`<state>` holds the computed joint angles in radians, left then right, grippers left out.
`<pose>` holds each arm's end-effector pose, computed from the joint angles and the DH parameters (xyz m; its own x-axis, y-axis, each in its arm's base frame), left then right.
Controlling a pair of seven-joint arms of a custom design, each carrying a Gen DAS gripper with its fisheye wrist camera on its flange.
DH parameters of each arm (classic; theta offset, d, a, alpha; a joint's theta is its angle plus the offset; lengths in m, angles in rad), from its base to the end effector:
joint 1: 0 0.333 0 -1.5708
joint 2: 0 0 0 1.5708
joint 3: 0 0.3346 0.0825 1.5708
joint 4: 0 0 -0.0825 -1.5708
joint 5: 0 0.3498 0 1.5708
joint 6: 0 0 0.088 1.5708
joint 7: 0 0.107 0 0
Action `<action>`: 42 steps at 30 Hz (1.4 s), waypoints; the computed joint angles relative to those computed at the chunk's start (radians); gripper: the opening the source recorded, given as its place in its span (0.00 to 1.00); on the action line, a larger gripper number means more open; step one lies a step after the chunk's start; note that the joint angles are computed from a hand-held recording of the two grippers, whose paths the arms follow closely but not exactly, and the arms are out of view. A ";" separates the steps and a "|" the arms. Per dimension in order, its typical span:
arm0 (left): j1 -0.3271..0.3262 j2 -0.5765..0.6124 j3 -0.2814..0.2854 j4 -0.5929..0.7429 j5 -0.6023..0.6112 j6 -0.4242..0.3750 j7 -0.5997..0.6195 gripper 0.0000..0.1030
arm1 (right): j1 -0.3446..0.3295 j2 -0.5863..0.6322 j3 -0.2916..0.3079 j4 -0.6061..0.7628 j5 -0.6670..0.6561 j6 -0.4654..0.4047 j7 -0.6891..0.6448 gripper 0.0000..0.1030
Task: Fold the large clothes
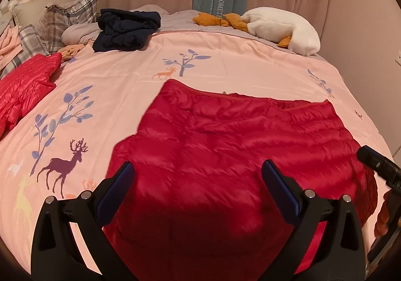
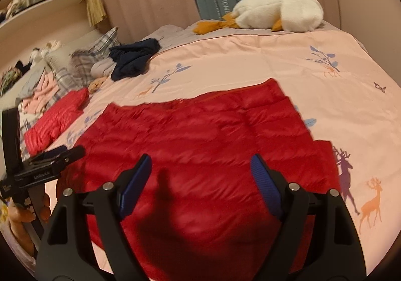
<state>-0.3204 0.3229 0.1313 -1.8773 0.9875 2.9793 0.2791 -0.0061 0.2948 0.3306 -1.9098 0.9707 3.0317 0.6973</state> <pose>0.6105 -0.1851 0.4445 0.1071 -0.9885 0.1065 -0.6359 -0.1505 -0.7569 0.6166 0.1200 0.4572 0.3087 -0.9247 -0.2229 -0.6537 -0.0360 -0.7559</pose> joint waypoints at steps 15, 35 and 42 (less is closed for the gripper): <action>-0.020 0.058 -0.007 0.028 -0.097 -0.026 0.089 0.99 | 0.064 0.046 -0.065 -0.030 -0.383 0.028 0.330 0.81; -0.101 0.019 0.114 -0.046 -0.120 0.034 0.075 0.99 | -0.223 0.043 0.228 -0.058 -0.319 0.016 0.254 0.82; -0.033 -0.022 0.072 -0.082 -0.054 0.010 0.000 0.99 | -0.190 -0.002 0.179 -0.071 -0.183 0.009 0.173 0.82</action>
